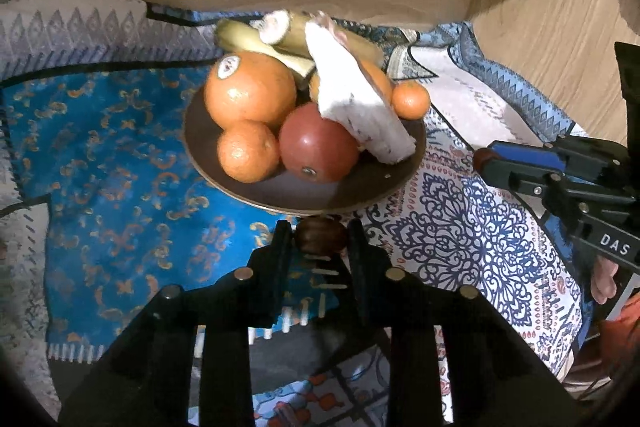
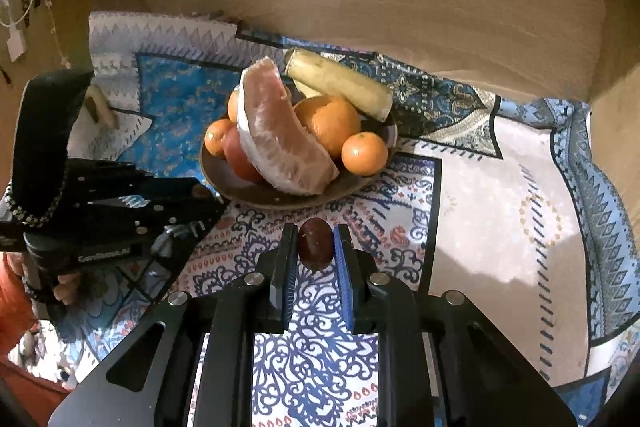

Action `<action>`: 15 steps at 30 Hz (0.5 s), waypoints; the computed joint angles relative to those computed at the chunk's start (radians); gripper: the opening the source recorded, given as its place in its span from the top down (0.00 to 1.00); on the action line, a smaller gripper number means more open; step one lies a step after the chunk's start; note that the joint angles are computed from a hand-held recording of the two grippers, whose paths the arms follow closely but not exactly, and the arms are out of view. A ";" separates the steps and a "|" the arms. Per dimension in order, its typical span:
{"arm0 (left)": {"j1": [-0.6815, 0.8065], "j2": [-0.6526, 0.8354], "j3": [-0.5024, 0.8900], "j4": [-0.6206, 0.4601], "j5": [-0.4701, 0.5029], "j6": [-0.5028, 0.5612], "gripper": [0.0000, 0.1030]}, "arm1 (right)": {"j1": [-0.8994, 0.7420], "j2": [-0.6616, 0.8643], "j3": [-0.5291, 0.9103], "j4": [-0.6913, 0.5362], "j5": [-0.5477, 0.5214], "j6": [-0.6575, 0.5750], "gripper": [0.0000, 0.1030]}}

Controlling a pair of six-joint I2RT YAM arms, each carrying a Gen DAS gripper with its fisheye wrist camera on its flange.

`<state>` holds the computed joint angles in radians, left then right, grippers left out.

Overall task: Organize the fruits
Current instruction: 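Carry both dates to the plate rim and release them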

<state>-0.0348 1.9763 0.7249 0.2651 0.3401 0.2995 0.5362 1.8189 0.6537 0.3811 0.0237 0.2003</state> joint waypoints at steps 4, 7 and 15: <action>0.029 -0.042 -0.010 0.000 0.010 0.005 0.73 | -0.004 0.000 0.016 -0.002 0.005 -0.010 0.84; 0.043 -0.053 0.005 -0.015 0.018 0.000 0.73 | -0.010 0.009 0.039 -0.008 0.006 -0.017 0.84; 0.038 -0.001 0.066 -0.028 0.010 -0.005 0.73 | -0.025 0.089 0.159 -0.068 0.000 -0.030 0.84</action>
